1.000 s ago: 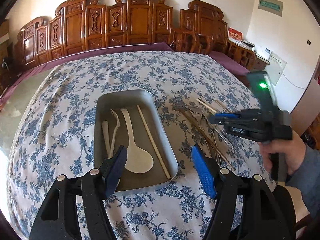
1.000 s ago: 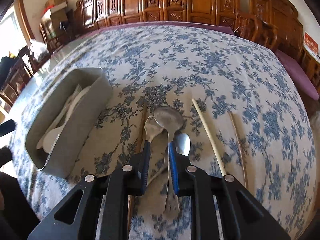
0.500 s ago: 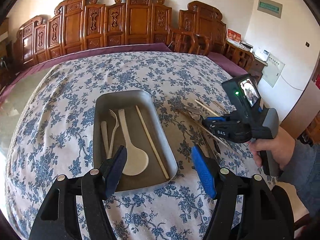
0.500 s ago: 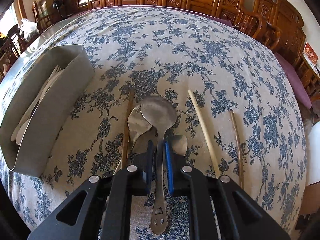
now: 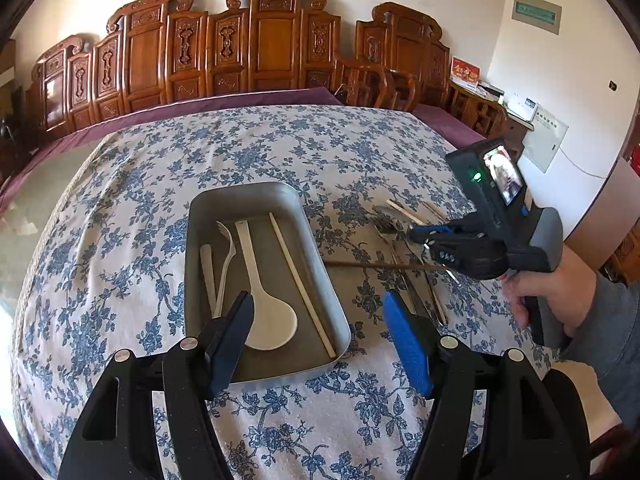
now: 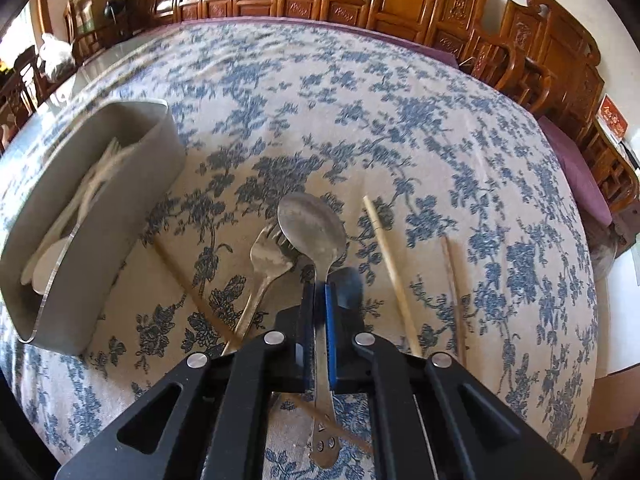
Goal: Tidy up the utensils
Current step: 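Grasp a metal spoon from the pile with the right tool, then grasp a brown wooden chopstick with the left tool while the right tool holds the metal spoon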
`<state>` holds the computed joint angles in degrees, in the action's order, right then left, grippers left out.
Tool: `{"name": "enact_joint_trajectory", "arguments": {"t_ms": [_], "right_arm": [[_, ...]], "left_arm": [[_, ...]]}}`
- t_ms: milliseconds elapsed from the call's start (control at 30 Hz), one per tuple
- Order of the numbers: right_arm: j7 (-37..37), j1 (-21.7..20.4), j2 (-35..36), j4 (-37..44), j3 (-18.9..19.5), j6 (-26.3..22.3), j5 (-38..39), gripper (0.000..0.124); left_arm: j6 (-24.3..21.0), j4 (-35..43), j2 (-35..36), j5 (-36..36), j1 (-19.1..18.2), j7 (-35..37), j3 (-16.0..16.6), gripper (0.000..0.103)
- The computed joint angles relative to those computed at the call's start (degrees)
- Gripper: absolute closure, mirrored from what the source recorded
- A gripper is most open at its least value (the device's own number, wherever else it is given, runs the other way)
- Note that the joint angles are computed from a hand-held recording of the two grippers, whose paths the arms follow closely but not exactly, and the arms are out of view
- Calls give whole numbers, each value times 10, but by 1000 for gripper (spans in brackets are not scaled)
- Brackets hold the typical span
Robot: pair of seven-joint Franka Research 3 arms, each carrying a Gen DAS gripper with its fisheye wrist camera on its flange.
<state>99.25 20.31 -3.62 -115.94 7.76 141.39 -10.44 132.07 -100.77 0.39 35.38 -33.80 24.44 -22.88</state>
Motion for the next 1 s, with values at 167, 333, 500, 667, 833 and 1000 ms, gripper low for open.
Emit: {"name": "enact_joint_trajectory", "arguments": {"t_ms": [167, 333, 500, 667, 833, 1000], "right_arm": [[-3, -10, -38, -28, -3, 25, 7, 118], [-7, -32, -74, -58, 0, 44, 2, 118], [-35, -47, -112, -95, -9, 56, 37, 118], [-74, -58, -163, -148, -16, 65, 83, 118], [-107, -69, -214, -202, -23, 72, 122, 117], [-138, -78, -252, -244, -32, 78, 159, 117]], "left_arm": [[-7, 17, 12, 5, -7, 0, -2, 39], [-19, 44, 35, 10, -20, -1, -2, 39], [-48, 91, 74, 18, -45, 10, -1, 39], [-64, 140, 121, 0, -69, 27, 9, 39], [-84, 215, 188, -21, -97, 28, 26, 39], [-136, 337, 278, -48, -136, 33, 51, 39]]}}
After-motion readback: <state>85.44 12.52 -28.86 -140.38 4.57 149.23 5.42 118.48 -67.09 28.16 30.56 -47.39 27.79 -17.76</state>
